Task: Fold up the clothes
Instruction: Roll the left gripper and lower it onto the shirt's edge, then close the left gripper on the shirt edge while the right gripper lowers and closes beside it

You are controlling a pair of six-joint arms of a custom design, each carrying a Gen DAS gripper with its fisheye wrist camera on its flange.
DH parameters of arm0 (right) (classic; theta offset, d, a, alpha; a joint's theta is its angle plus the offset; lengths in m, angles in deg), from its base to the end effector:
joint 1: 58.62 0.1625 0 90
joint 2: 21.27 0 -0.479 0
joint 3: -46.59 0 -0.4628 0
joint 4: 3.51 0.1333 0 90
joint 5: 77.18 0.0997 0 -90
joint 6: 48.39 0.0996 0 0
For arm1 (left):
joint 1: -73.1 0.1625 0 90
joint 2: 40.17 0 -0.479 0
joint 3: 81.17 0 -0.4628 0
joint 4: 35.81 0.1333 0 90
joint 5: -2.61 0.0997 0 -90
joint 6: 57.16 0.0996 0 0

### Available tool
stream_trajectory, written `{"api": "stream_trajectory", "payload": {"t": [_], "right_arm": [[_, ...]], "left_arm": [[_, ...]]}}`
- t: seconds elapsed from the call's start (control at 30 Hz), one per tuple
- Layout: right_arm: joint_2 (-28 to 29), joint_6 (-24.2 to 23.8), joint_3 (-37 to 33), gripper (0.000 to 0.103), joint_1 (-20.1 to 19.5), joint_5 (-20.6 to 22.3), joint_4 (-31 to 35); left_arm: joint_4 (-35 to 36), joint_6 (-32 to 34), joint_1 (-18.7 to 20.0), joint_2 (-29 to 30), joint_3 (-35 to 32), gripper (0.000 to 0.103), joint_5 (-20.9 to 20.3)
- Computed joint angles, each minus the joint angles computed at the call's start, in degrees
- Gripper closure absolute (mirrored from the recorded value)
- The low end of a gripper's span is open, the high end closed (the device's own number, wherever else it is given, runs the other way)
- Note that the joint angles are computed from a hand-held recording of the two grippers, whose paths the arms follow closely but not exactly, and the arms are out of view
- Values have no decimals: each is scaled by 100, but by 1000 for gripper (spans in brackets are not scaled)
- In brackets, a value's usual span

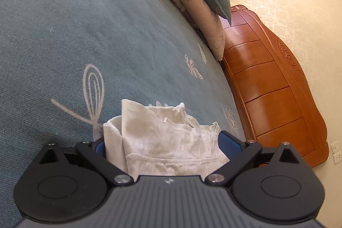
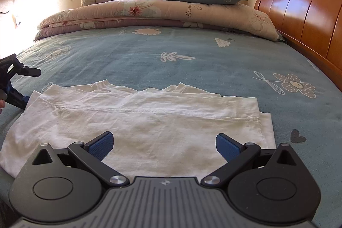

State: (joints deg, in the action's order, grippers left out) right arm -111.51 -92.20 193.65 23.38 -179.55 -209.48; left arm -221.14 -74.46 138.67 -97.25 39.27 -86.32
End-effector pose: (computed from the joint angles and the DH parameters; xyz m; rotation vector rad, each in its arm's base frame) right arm 0.0572 -0.3977 0.2899 0.5717 -2.2289 1.0637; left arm -0.1272 -0.6069 0.1192 -0.1701 -2.8538 0.7748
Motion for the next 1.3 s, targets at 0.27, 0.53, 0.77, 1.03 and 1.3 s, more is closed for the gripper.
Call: {"api": "stream_trajectory", "payload": {"t": [0.27, 0.53, 0.77, 1.03, 1.3], "right_arm": [[91, -688, 9, 0, 427, 260, 368], [596, -2170, 167, 1, 1256, 364, 346], [750, -2058, 198, 1, 1607, 280, 611], [1488, -2681, 81, 18, 1990, -527, 272], [2324, -3799, 228, 37, 2484, -1118, -272]], "left_arm": [[158, 43, -127, -383, 486, 22, 54], [237, 110, 199, -491, 529, 42, -436], [688, 250, 354, -345, 172, 66, -536], [983, 220, 95, -393, 155, 95, 231], [1481, -27, -36, -436, 11, 94, 527]]}}
